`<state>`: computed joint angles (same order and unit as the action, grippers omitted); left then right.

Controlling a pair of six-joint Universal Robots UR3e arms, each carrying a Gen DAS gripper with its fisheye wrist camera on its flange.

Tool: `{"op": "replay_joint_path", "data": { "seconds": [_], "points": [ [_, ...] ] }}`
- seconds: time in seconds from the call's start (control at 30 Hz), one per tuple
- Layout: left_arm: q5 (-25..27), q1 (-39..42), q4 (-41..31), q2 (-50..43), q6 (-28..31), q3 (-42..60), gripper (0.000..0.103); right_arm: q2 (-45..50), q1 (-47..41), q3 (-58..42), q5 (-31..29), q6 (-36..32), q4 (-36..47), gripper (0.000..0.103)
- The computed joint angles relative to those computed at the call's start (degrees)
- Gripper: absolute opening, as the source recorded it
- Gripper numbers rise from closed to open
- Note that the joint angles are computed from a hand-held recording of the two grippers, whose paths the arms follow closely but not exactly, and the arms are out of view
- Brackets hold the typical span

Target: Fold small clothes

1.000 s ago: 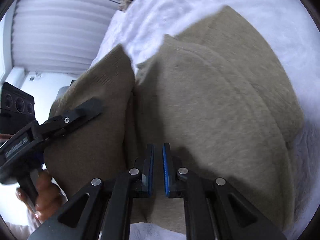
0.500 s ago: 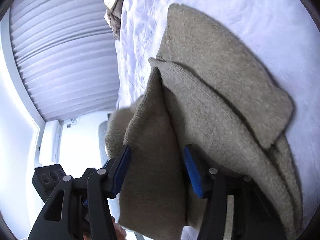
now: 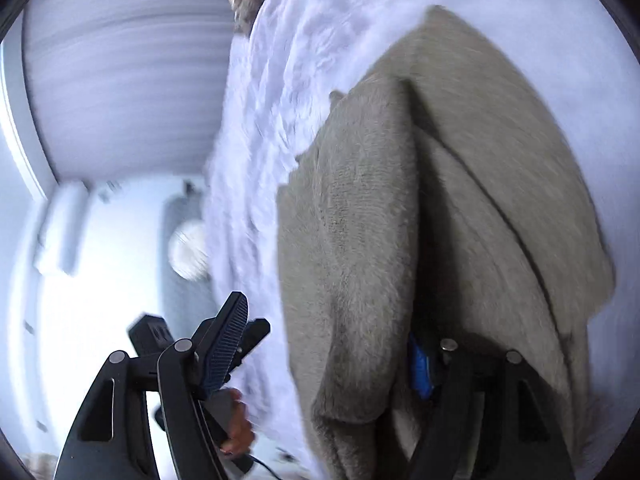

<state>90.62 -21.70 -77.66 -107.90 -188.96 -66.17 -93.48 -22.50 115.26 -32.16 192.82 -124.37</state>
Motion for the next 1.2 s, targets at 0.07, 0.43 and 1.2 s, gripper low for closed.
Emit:
{"op": "replay_joint_path", "data": {
  "seconds": [0.07,0.43,1.2],
  "points": [
    [1.3,-1.1,2.8,0.9,-0.9,-2.7,0.103,4.9,4.6,-10.5,-7.9,-2.0,5.6,0.057],
    [1.5,-5.1,1.0,-5.7,-0.6,9.6,0.103,3.1,7.3,-26.9,-20.5,-13.1,11.8,0.015],
    [0.3,-6.5,-3.8,-2.0,3.1,2.4,0.103,-25.5,-1.9,-11.2,-27.3,-21.9,35.0,0.022]
  ]
}}
